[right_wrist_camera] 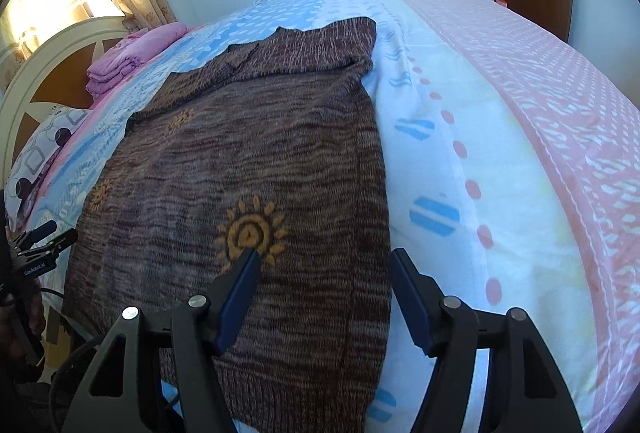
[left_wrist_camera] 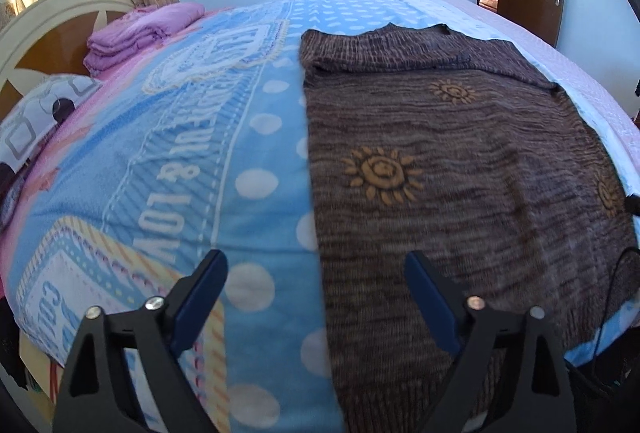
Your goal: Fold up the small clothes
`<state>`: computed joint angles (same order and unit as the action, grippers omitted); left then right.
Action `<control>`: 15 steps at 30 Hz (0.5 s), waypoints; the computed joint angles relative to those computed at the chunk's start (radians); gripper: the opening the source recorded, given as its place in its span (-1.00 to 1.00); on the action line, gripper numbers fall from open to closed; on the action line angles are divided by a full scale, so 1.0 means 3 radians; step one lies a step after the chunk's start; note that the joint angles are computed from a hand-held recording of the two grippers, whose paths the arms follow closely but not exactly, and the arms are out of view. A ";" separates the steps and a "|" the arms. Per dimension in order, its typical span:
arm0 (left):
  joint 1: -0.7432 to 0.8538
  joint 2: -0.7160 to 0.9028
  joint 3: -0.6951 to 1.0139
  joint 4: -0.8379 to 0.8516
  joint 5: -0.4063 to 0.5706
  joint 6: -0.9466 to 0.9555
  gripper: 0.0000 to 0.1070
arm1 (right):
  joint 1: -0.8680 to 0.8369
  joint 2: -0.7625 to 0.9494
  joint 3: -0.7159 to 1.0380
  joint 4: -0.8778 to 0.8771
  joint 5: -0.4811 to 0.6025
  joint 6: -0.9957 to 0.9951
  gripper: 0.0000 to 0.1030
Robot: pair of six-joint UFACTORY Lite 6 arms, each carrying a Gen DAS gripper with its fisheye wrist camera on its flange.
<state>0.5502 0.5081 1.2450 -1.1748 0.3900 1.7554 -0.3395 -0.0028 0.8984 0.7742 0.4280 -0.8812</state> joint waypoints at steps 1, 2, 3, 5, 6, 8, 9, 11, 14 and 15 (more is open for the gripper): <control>0.0039 -0.0004 -0.0003 0.0084 0.0060 -0.0083 0.63 | -0.0014 -0.0035 -0.0052 0.0005 0.0008 -0.0021 0.29; 0.0087 -0.0016 -0.0015 0.0152 0.0136 -0.0145 0.59 | -0.0029 -0.0077 -0.0111 0.0000 0.0013 -0.0038 0.29; 0.0126 -0.0023 -0.0025 0.0218 0.0196 -0.0203 0.52 | -0.0043 -0.0130 -0.0186 -0.0010 0.0007 -0.0054 0.29; 0.0199 -0.0057 -0.0077 0.0358 0.0314 -0.0311 0.43 | -0.0061 -0.0254 -0.0336 -0.0037 -0.0007 -0.0090 0.29; 0.0231 -0.0071 -0.0105 0.0398 0.0361 -0.0334 0.40 | -0.0067 -0.0324 -0.0412 -0.0065 -0.0013 -0.0095 0.29; 0.0277 -0.0114 -0.0193 0.0491 0.0431 -0.0368 0.37 | -0.0081 -0.0451 -0.0539 -0.0114 -0.0002 -0.0108 0.29; 0.0294 -0.0129 -0.0230 0.0550 0.0455 -0.0393 0.36 | -0.0094 -0.0510 -0.0598 -0.0133 0.0010 -0.0118 0.29; 0.0323 -0.0161 -0.0303 0.0572 0.0472 -0.0378 0.29 | -0.0136 -0.0623 -0.0710 -0.0135 0.0051 -0.0169 0.29; 0.0367 -0.0156 -0.0355 0.0671 0.0500 -0.0437 0.14 | -0.0190 -0.0738 -0.0831 -0.0116 0.0088 -0.0254 0.29; 0.0385 -0.0166 -0.0375 0.0668 0.0498 -0.0423 0.14 | -0.0213 -0.0765 -0.0858 -0.0104 0.0109 -0.0283 0.29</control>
<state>0.6656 0.4585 1.1325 -0.9744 0.5394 1.6284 -0.4035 -0.2322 0.6411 0.7429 0.4607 -0.9660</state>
